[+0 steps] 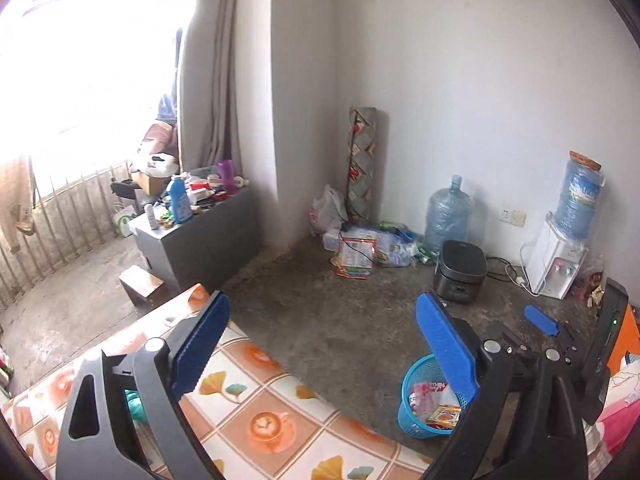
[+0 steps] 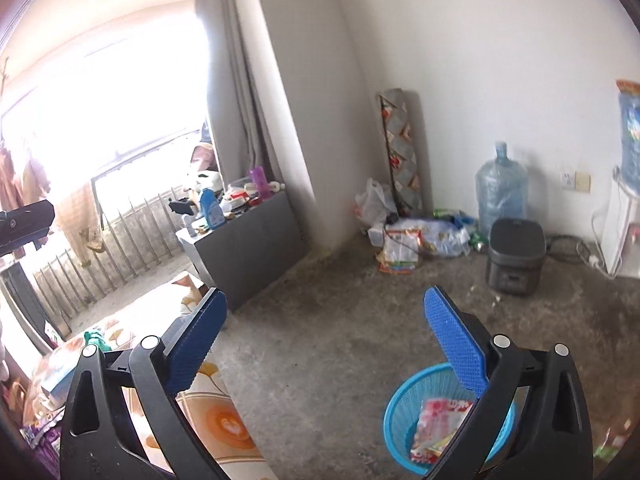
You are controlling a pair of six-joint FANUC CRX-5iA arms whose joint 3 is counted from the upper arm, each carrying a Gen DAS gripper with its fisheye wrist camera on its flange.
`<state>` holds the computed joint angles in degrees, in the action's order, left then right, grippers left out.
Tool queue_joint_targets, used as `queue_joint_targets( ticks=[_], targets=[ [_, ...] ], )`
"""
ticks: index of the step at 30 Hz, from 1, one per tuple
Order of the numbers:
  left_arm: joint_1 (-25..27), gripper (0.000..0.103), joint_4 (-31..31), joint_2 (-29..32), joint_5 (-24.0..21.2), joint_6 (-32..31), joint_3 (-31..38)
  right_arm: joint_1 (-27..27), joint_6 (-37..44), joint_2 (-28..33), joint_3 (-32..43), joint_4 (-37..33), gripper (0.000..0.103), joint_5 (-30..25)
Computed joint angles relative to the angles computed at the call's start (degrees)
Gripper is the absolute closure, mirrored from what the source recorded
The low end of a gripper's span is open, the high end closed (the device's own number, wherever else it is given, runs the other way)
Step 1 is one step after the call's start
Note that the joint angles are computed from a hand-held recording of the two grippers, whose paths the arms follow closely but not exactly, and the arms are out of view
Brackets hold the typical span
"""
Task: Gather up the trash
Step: 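Move both open tools back over the table, then reach the right tool toward the purple snack bag and the left tool toward the gold packet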
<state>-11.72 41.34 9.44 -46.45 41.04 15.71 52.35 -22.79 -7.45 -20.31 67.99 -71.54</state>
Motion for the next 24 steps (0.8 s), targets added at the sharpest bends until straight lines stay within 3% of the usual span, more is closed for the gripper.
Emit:
queue_joint_targets(
  ticks=[6, 11, 16, 19, 22, 24],
  targets=[
    [7.9, 0.011, 5.3, -7.9, 1.2, -3.5, -9.3, 0.4, 3.4, 0.7, 2.1, 2.6, 0.008, 4.7],
    [14.9, 0.011, 8.2, -12.4, -1.3, -4.4, -14.6, 1.3, 4.3, 1.8, 4.3, 3.4, 0.008, 7.9],
    [21.2, 0.011, 7.4, -16.5, -2.5, -2.8, -19.1, -0.1, 3.6, 1.0, 3.8, 1.9, 0.008, 19.3],
    [24.6, 0.011, 7.0, -19.0, -2.7, -2.5, -21.9, -0.9, 6.5, 2.0, 4.6, -3.8, 0.008, 27.8],
    [28.0, 0.011, 7.4, -21.3, -4.0, -3.5, -25.5, -0.4, 13.4, 4.6, 8.0, -13.9, 0.009, 33.7],
    [30.4, 0.014, 7.4, -22.6, -5.4, -4.2, -27.7, 0.1, 18.8, 6.2, 10.4, -21.4, 0.014, 36.7]
  ],
)
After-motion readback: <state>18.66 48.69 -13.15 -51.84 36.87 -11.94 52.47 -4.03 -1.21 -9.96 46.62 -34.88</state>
